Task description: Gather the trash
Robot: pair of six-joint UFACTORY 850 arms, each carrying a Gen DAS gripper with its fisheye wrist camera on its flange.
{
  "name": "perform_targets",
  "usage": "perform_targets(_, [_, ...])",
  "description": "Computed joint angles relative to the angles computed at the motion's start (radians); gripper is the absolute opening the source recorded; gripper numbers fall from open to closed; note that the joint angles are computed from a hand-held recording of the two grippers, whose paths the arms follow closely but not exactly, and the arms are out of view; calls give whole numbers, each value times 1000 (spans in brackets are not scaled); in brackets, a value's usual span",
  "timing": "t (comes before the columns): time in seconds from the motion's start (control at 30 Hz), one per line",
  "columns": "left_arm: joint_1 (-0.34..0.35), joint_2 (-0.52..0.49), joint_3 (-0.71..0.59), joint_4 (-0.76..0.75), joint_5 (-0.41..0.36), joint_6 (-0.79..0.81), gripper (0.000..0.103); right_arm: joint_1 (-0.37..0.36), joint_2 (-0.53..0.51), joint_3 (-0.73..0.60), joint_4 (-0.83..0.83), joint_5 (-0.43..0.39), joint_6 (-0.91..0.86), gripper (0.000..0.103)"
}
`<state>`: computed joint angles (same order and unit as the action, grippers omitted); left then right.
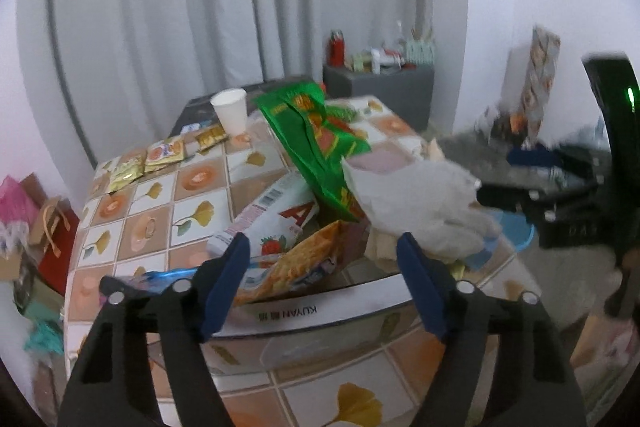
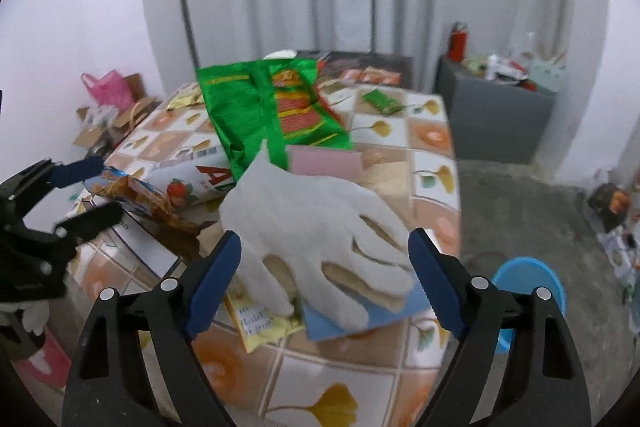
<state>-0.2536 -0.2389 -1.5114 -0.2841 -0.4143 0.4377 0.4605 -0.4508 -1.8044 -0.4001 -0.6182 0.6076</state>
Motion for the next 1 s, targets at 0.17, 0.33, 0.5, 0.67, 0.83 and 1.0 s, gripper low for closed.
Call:
perform_targets(0.17, [7,-57,-59,39,-73,-41,55,-27,-83,-105,172,-70,-194,64])
perform_targets(0.33, [12,-78,-78,63,-88,-35,37,-25,-131,-162,203,-137,-265,43])
perform_targets(0.5, [28,-95,-97,2,-103,21,28,-17,-143,-179,189,-163,-286,23])
perform_targets(0.67, [36,-88,-94,-35,-78,50,20,-15,-139,-184,183,-150,-285,10])
perform_targets(0.83, [58,-77,-97,-144,-59,119,16,-18,-127,-186,186,-118,-255,9])
perform_targets(1.0, [81,-64,-103,-252,-49,171,14,-46,-92,-157,314,-35,-265,10])
